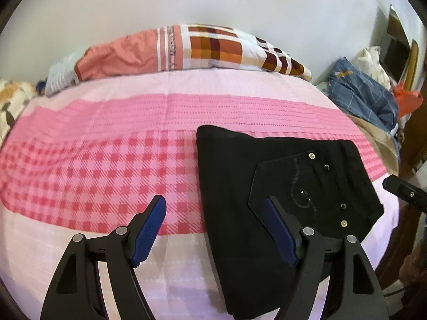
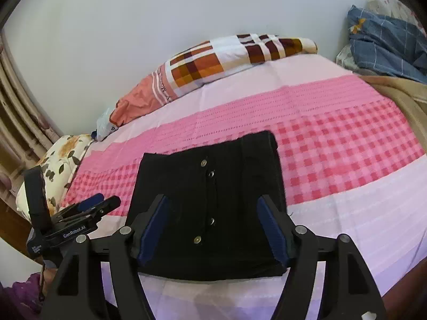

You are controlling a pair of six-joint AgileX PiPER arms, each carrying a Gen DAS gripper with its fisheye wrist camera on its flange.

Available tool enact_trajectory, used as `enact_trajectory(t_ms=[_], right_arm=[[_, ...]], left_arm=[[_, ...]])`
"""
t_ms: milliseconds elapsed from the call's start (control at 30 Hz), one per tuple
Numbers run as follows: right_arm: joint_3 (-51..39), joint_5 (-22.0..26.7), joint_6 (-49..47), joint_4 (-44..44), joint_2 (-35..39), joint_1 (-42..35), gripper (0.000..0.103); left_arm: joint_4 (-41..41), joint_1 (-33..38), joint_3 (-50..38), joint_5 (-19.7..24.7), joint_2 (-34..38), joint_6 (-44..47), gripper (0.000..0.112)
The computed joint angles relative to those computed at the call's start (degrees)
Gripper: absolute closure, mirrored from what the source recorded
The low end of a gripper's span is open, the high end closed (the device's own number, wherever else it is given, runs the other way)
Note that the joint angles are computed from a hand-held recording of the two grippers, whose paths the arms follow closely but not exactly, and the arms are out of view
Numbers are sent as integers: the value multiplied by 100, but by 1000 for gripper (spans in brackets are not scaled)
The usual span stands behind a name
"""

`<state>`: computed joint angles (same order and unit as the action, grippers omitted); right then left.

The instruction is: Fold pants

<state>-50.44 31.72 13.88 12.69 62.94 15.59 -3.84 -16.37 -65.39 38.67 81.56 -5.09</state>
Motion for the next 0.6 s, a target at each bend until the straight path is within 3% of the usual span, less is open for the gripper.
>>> enact_trajectory(t_ms=[233,600], right_arm=[[180,-30,-545,851,-116,-488,25],[-171,601,-1967,1764,590,-1549,16]], left_arm=[[532,-210,15,-54,0,-427,31],[1062,-407,-161,126,268,-791,29]])
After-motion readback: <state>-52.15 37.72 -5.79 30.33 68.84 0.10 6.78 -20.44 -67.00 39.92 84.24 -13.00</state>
